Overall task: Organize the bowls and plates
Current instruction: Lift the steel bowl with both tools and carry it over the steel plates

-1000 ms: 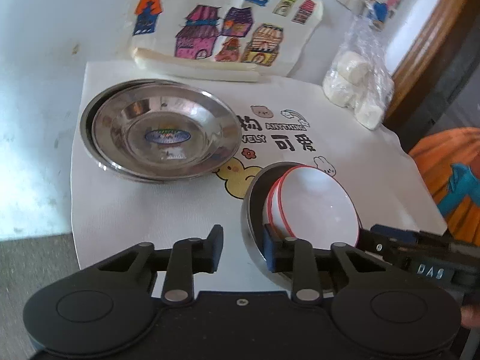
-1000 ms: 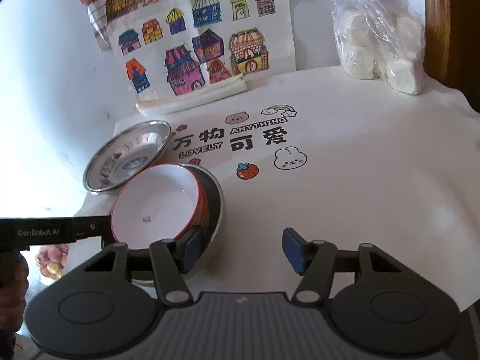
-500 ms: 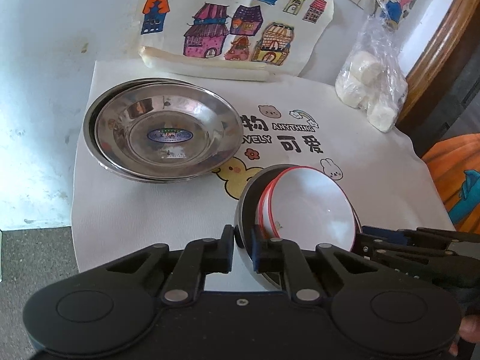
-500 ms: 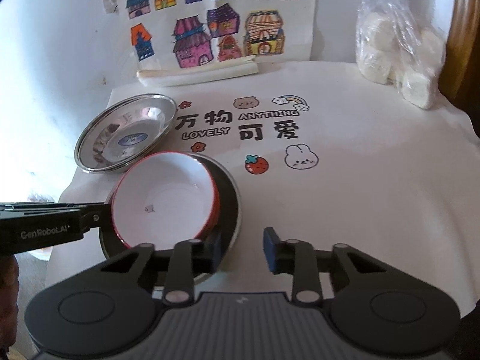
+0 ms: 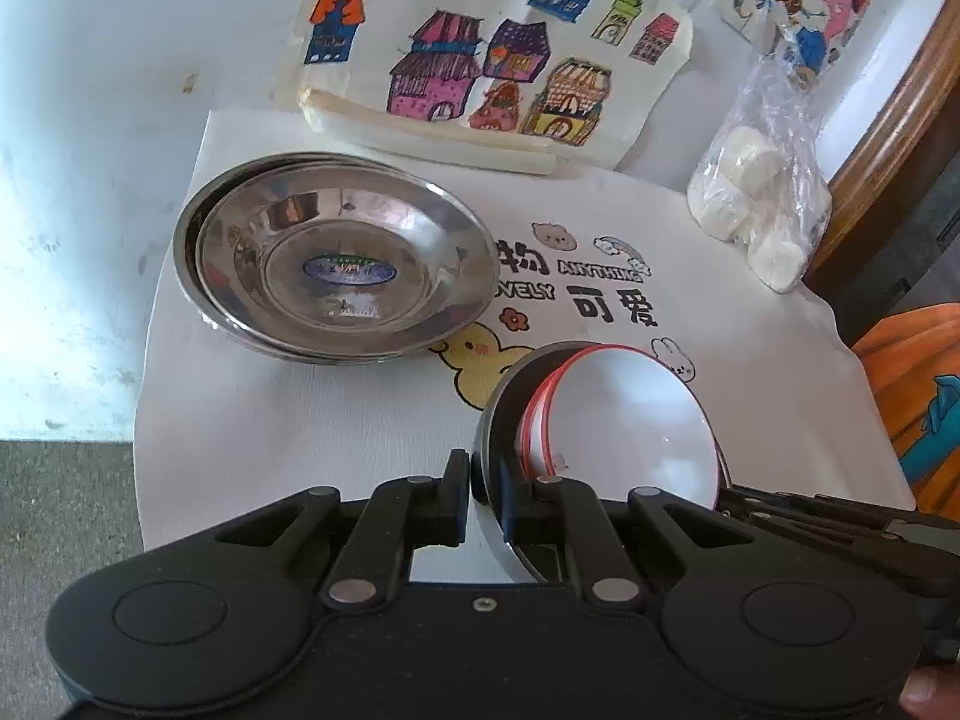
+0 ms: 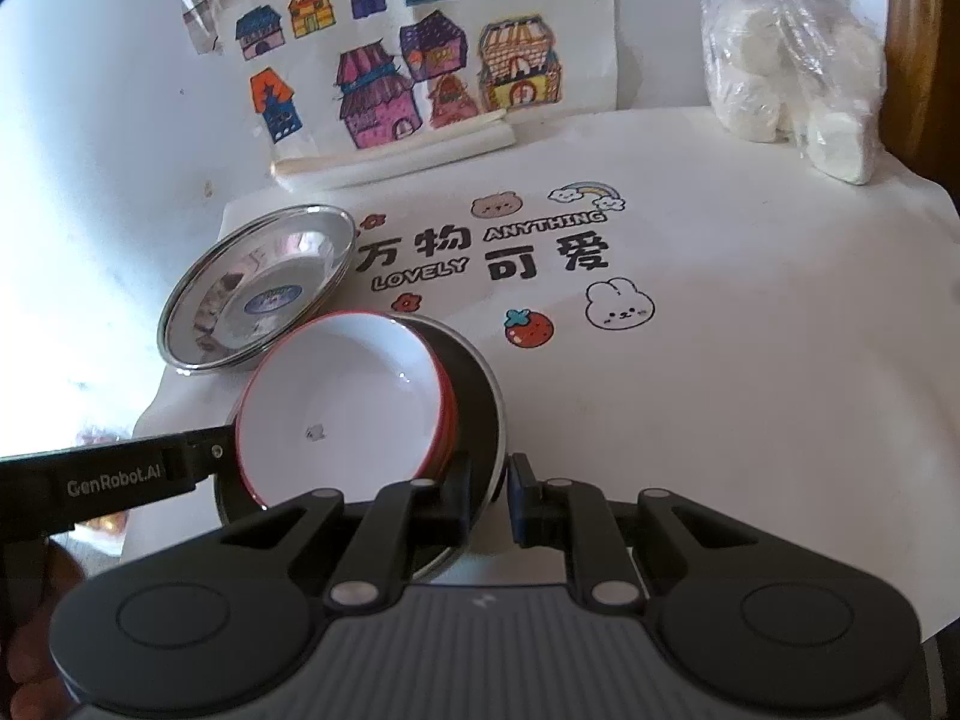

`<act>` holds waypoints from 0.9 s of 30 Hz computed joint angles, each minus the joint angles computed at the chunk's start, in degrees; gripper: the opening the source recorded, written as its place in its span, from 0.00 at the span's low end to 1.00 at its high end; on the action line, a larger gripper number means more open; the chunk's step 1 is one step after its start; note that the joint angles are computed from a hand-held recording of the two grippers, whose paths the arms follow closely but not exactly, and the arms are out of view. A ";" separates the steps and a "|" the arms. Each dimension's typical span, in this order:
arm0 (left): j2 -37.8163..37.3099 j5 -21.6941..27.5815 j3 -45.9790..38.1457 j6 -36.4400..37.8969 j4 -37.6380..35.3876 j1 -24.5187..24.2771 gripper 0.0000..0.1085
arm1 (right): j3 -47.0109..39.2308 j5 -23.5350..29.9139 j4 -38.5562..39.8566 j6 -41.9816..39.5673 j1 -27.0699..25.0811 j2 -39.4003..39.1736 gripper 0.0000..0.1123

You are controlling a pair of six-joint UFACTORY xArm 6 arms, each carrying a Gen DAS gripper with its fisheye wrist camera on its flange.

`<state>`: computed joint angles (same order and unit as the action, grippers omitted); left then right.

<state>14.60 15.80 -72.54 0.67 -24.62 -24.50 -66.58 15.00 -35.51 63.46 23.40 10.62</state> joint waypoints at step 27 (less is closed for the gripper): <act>0.03 -2.39 0.86 1.07 -1.96 -0.35 0.08 | 2.48 -8.20 -14.44 25.92 -2.61 0.01 0.11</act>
<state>14.63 13.41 -71.68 1.74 -26.58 -24.85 -64.10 6.81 -49.96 89.38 20.79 10.63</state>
